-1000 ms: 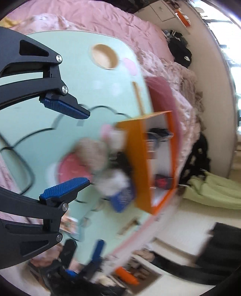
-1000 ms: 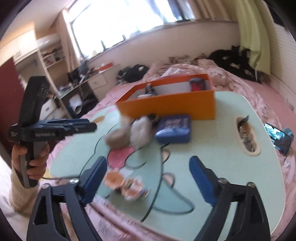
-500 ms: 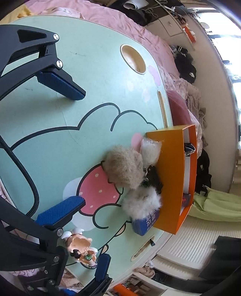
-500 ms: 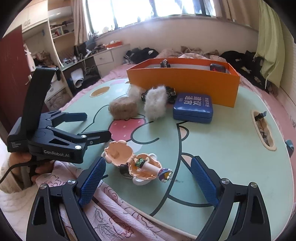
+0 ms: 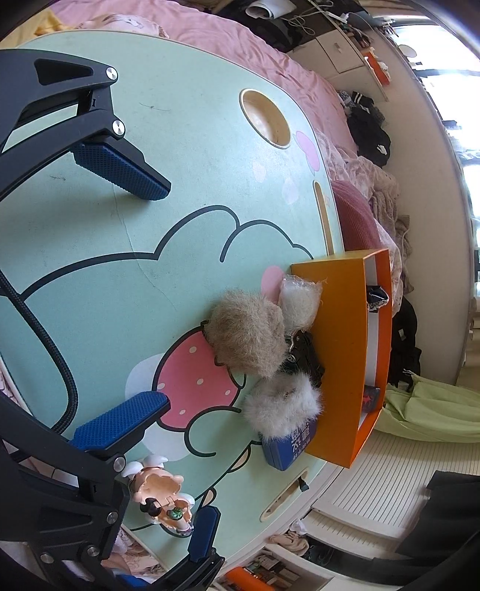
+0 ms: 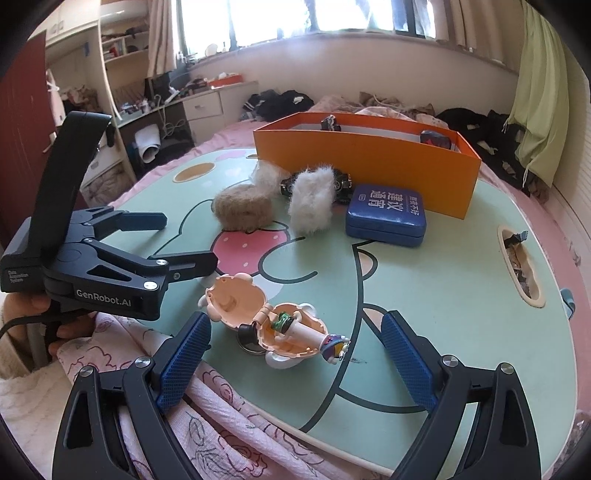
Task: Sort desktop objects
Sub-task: 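Move the right gripper toward the small figurine, then carry beige pompom in with left gripper while right carries figurine in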
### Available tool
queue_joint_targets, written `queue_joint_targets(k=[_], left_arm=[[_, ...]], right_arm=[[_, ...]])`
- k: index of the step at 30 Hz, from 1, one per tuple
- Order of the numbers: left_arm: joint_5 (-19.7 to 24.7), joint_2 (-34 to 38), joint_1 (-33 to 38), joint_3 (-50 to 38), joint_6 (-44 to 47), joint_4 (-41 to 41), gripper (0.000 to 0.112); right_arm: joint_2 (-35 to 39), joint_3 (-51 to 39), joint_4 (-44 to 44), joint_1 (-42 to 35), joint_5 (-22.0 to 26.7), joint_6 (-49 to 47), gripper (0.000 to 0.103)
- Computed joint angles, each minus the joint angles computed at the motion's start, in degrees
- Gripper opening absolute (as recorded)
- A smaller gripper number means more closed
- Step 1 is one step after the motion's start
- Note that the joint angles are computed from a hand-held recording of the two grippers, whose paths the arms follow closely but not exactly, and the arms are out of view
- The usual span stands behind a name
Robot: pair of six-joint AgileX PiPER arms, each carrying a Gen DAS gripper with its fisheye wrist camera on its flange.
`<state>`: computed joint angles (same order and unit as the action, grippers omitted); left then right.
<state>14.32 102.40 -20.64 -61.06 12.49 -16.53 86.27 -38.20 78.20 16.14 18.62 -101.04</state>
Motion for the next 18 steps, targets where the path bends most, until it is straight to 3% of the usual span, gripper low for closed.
queue_joint_targets(k=[12, 18], left_arm=[[-0.23, 0.09, -0.03, 0.02, -0.39, 0.24, 0.103], [-0.36, 0.12, -0.06, 0.04, -0.65, 0.39, 0.103]], right_arm=[[0.85, -0.96, -2.05, 2.49, -3.47, 2.1, 0.094], [1.22, -1.24, 4.84, 5.38, -6.23, -7.05, 0.094]])
